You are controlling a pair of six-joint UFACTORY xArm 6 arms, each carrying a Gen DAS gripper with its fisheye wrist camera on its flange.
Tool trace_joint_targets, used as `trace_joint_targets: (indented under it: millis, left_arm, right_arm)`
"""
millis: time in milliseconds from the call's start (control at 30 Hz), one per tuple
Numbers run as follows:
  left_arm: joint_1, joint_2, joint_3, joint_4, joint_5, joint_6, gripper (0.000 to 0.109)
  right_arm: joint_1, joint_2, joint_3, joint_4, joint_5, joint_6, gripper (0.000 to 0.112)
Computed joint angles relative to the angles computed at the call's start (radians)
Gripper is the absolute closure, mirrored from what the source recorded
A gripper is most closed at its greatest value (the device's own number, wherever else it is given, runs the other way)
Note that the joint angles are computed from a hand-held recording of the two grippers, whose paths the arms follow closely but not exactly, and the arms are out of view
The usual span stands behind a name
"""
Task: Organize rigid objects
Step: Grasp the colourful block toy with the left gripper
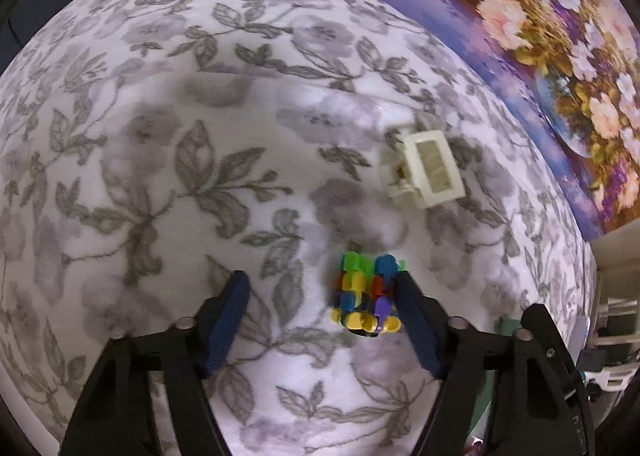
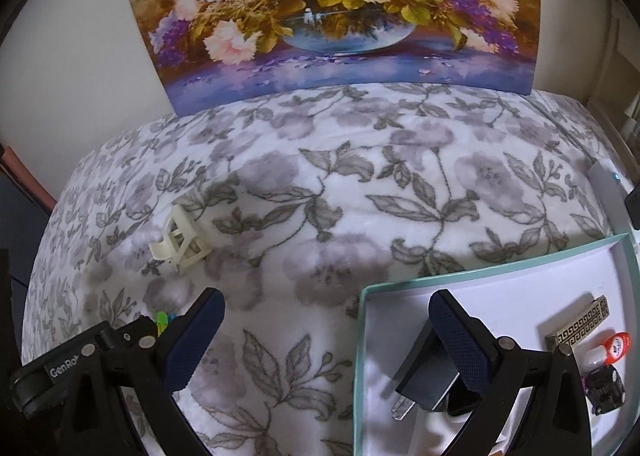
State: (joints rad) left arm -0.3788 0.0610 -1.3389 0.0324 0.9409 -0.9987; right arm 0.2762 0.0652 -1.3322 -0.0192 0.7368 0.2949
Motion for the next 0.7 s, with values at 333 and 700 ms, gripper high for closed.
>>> trace_joint_targets:
  millis: [333, 700]
  left_arm:
    - [-0.014, 0.034, -0.013, -0.107, -0.093, 0.108, 0.072]
    - [0.044, -0.080, 0.126, -0.051, -0.163, -0.003, 0.073]
  right_arm:
    - [0.004, -0.002, -0.001, 0.000, 0.001, -0.001, 0.009]
    - [0.040, 0.042, -0.047, -0.014, -0.005, -0.011, 0.009]
